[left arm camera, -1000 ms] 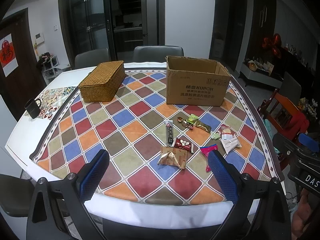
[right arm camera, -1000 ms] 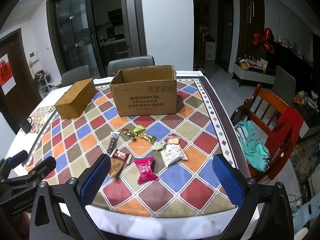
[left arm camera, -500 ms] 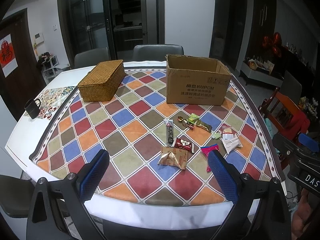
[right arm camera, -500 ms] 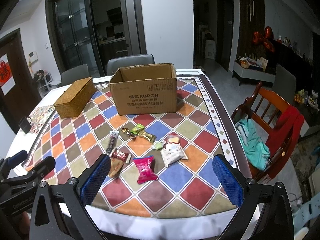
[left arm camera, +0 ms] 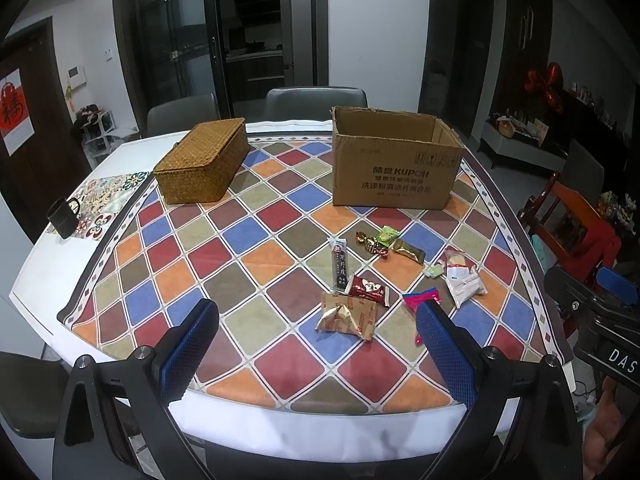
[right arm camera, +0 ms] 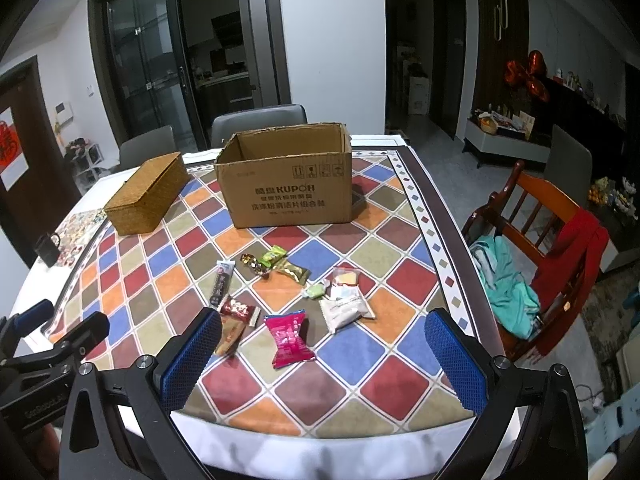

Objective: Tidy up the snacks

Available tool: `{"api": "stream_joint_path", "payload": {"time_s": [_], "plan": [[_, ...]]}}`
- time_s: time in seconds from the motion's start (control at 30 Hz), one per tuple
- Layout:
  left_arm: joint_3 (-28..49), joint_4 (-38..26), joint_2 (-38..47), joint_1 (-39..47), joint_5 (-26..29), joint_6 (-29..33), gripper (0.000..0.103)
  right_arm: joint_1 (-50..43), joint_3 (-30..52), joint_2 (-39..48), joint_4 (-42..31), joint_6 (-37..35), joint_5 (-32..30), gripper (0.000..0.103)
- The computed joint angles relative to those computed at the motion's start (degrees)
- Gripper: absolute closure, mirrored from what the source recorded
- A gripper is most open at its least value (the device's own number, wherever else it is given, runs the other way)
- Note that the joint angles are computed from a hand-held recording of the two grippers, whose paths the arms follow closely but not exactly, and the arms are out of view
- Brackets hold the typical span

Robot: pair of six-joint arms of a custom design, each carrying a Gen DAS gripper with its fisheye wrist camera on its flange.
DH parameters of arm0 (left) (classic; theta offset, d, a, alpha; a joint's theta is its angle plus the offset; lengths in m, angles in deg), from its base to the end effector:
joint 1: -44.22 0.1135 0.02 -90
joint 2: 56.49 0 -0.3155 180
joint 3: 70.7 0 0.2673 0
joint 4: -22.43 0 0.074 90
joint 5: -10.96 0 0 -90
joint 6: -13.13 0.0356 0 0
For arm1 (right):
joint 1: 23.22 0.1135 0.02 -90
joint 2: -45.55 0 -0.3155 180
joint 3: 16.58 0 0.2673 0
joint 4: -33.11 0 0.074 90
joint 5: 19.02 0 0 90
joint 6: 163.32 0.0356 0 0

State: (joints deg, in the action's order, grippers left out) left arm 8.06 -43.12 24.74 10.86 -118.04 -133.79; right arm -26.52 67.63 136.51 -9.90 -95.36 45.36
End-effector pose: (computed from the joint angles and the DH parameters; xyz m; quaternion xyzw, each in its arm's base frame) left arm 0.2437 -0.1336 0.3195 -0.2512 0.8929 0.1038 0.3590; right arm 0.3596 -0.0053 0.3165 -0.2243 0.8910 0.1295 0.3729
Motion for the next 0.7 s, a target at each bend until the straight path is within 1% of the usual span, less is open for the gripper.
{"api": "stream_joint_path", "payload": {"time_s": [0.17, 0.27, 0.37, 0.5, 0.53, 0.57, 0.67, 0.7], "plan": [[-0.25, 0.38, 0.20, 0.03, -0.12, 0.20, 0.003, 0.11, 1.02, 0.07, -0.67, -0.07, 0.08, 0.000], [-1.16, 1.20, 0.30, 0.07, 0.28, 0.32, 0.003, -0.16, -1.48, 0.93, 2.84, -0.12, 0.17, 0.000], [-2.30, 2.52, 0.43, 0.45, 0.60, 0.97, 0.003, -0.51, -2.38, 1.52, 3.83, -0.44, 0.31, 0.000], [-1.88, 4.06, 1.52, 1.28, 0.93, 3.02, 0.003, -1.02, -3.32, 2.48, 4.87, -0.94, 0.53, 0.000], [-2.20, 4.73, 1.60, 1.47, 1.22, 3.48, 0.003, -0.47, -1.70, 2.75, 3.60, -0.56, 0.90, 0.000], [-2.36, 5.19, 1.70, 1.65, 1.55, 3.79, 0.003, -0.92, -2.84, 2.70, 4.35, -0.92, 0.75, 0.000], [-3.20, 6.95, 2.34, 2.32, 2.41, 4.99, 0.003, 0.37, -0.72, 3.55, 2.80, -0.42, 1.81, 0.000], [-3.15, 7.43, 2.79, 2.61, 2.64, 5.49, 0.003, 0.38, -1.14, 3.64, 2.89, -0.75, 1.77, 0.000]]}}
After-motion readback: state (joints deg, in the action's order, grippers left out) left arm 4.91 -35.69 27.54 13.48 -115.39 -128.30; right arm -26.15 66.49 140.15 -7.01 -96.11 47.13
